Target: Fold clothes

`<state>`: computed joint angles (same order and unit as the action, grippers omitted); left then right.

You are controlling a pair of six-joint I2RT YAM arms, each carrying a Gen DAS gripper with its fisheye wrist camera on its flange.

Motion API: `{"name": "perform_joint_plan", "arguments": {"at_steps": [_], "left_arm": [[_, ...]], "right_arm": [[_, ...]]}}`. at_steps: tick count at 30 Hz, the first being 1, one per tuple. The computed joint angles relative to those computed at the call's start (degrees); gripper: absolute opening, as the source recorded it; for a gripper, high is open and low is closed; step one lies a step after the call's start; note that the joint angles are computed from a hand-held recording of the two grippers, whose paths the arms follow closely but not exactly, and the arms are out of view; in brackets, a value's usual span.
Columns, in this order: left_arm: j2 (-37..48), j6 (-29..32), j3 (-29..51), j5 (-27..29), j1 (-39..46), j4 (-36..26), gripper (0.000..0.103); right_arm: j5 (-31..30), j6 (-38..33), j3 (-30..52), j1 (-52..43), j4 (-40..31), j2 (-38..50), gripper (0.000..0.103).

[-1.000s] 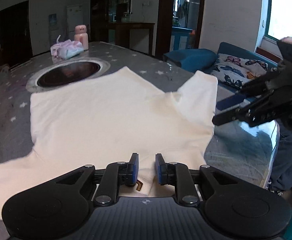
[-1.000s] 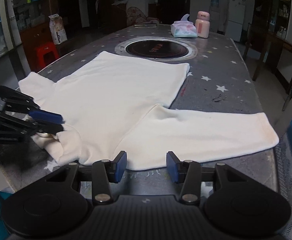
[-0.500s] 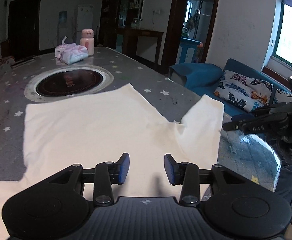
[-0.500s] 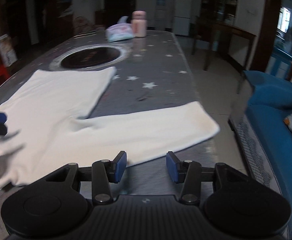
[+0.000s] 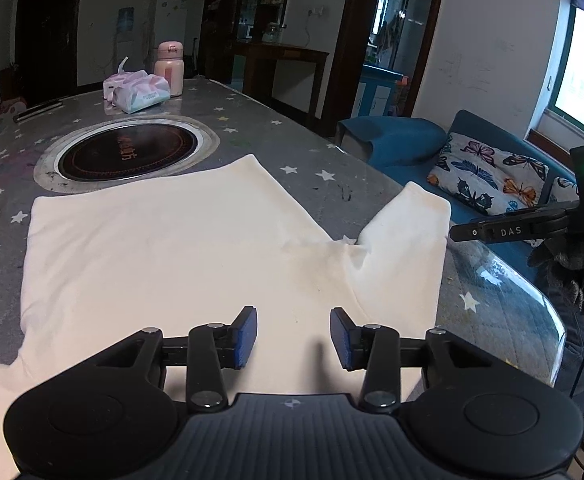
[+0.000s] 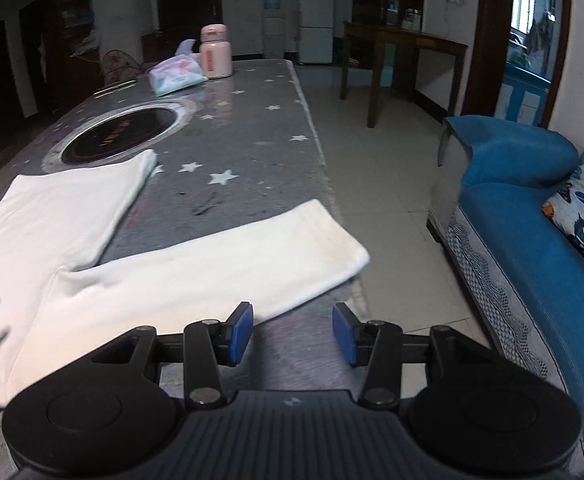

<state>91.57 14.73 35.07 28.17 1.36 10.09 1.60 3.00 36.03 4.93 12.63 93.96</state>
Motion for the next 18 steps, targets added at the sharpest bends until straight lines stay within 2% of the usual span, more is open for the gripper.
{"name": "perform_joint_plan", "arguments": {"at_steps": [18], "left_arm": [[2.26,0.20,-0.24,-0.66,-1.06,0.32,0.047]], "right_arm": [[-1.26,1.26,1.69,-1.22,1.34,3.49,0.044]]}}
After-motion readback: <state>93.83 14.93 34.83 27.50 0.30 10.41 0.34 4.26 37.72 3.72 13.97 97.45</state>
